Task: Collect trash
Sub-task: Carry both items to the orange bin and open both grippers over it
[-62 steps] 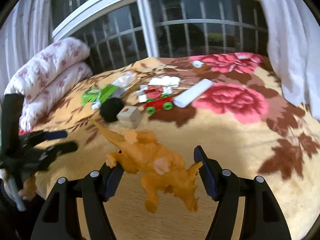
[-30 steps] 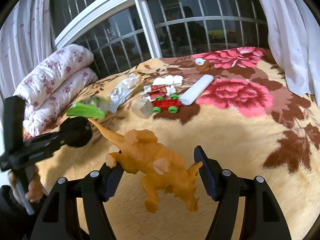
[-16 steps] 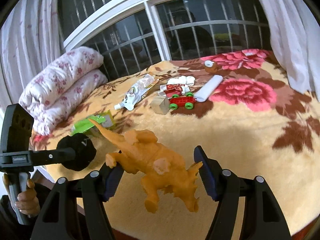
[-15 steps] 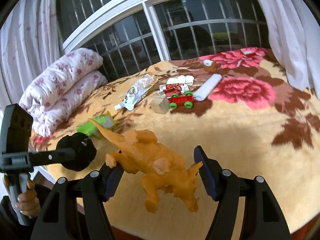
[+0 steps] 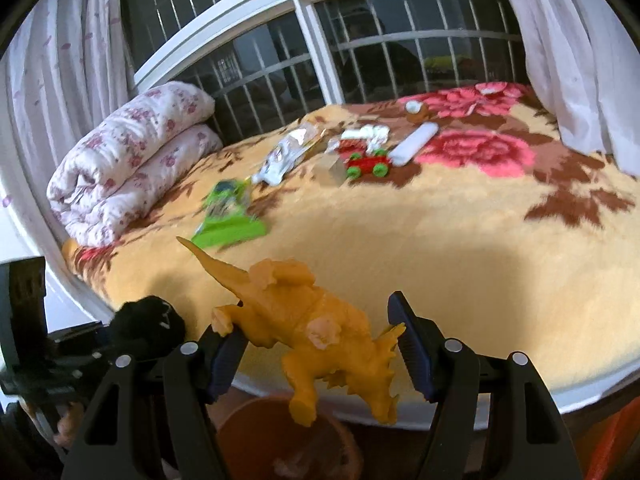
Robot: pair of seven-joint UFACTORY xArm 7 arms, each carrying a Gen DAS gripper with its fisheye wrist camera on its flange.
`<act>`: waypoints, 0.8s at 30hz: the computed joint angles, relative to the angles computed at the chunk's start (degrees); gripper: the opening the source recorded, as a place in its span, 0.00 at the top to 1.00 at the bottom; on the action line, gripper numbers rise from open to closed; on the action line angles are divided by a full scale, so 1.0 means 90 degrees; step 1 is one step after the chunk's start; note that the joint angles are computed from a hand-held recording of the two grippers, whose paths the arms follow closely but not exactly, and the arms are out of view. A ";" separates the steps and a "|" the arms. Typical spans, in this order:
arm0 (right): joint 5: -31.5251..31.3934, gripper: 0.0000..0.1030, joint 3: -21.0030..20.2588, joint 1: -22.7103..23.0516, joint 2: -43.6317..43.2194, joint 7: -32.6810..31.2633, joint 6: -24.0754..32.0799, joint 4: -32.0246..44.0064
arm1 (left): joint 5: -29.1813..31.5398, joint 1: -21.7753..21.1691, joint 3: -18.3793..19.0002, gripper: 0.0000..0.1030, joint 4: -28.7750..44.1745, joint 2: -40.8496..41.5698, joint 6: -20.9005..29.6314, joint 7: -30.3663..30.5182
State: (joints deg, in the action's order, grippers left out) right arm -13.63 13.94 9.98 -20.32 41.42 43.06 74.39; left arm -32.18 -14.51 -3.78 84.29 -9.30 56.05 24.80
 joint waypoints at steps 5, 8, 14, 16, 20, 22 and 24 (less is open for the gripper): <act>0.0207 0.35 0.0212 0.0272 -0.0184 0.0073 0.0162 -0.0170 | 0.0701 -0.0008 -0.0061 0.57 -0.1071 -0.0698 -0.0169 -0.0017; 0.0463 0.35 0.0296 0.0553 -0.0213 -0.0078 0.0476 -0.0219 | 0.0938 -0.0020 -0.0007 0.57 -0.1257 -0.0725 0.0212 -0.0097; 0.0913 0.35 0.0304 0.0948 0.0011 -0.0324 0.1223 -0.0419 | 0.1259 0.0095 0.0029 0.57 -0.1203 -0.0440 0.0776 -0.0321; 0.0966 0.35 0.0266 0.0996 0.0163 -0.0344 0.1387 -0.0475 | 0.1141 0.0115 0.0070 0.57 -0.1154 -0.0356 0.0911 -0.0255; 0.1304 0.35 0.0094 0.1088 0.0490 -0.0300 0.1621 -0.0599 | 0.1428 0.0197 -0.0019 0.57 -0.1109 -0.0217 0.1072 -0.0367; 0.1361 0.35 0.0051 0.1114 0.0616 -0.0263 0.1753 -0.0601 | 0.1629 0.0224 -0.0072 0.57 -0.1035 -0.0080 0.1205 -0.0511; 0.1418 0.35 0.0007 0.1145 0.0740 -0.0264 0.1857 -0.0562 | 0.1779 0.0233 -0.0116 0.57 -0.0935 0.0055 0.1320 -0.0618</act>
State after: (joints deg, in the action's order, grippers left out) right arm -0.87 14.01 20.29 -13.66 39.04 59.77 69.33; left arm -16.18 -12.41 -4.82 75.88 -8.81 67.93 19.24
